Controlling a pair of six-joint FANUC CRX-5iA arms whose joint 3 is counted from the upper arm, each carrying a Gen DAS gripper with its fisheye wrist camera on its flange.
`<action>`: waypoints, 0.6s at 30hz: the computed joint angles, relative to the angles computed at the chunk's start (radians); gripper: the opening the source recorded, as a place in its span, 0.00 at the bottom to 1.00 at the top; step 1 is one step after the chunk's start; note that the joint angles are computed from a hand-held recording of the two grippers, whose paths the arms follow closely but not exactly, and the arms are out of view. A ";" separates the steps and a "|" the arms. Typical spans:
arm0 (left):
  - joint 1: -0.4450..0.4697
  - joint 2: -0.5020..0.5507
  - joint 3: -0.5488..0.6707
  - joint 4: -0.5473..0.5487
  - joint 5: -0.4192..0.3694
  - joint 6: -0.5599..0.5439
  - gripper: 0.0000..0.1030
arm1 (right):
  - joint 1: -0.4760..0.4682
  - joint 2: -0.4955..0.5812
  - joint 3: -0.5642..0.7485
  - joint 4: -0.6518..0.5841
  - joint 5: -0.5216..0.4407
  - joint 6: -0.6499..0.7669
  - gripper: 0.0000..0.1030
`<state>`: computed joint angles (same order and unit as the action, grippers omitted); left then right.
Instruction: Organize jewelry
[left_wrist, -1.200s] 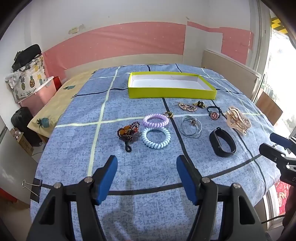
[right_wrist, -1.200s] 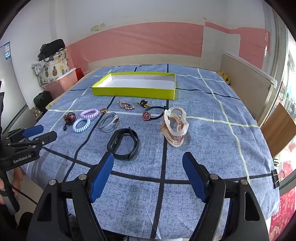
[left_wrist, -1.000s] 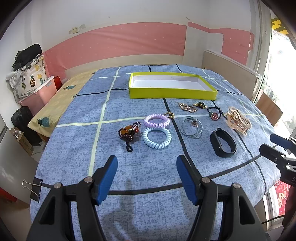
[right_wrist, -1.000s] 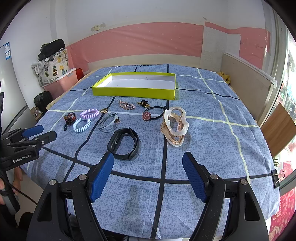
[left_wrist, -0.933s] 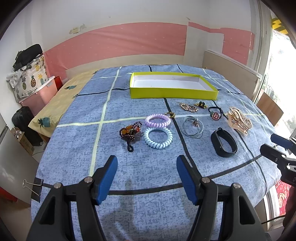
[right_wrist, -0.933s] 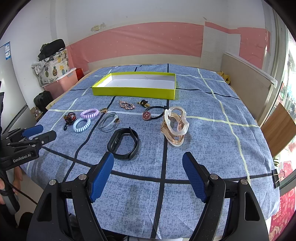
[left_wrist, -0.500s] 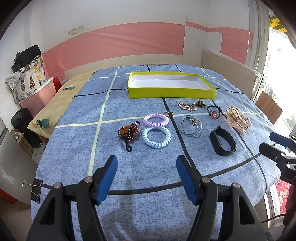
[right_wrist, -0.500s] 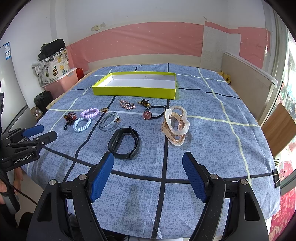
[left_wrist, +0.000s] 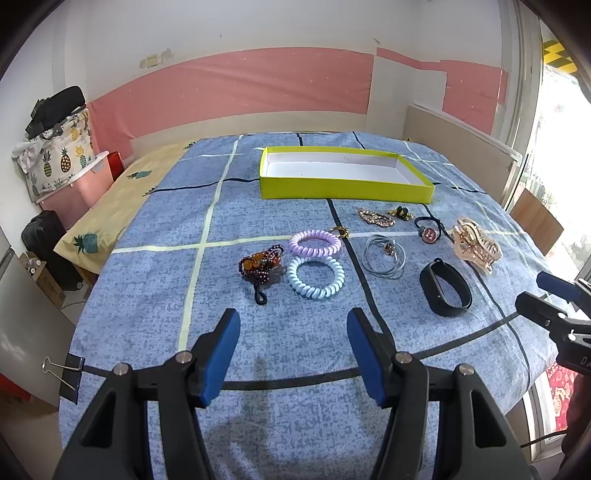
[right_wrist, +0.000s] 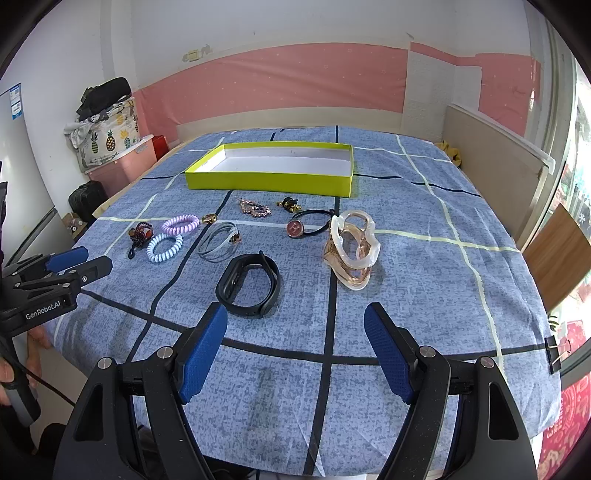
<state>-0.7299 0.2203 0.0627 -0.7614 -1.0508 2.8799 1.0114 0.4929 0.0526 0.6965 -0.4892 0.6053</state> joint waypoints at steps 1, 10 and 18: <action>0.002 -0.003 -0.004 0.001 0.006 0.002 0.59 | 0.000 0.000 0.000 0.001 0.000 -0.001 0.74; 0.007 -0.005 -0.012 -0.010 0.011 0.041 0.59 | 0.002 0.002 0.000 0.000 0.002 -0.004 0.74; 0.044 -0.021 -0.042 0.008 0.037 0.052 0.59 | -0.012 0.020 0.019 -0.030 0.030 0.033 0.74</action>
<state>-0.6861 0.1997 0.0209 -0.7530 -1.0136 2.9322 0.9996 0.5124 0.0717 0.6660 -0.4589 0.6381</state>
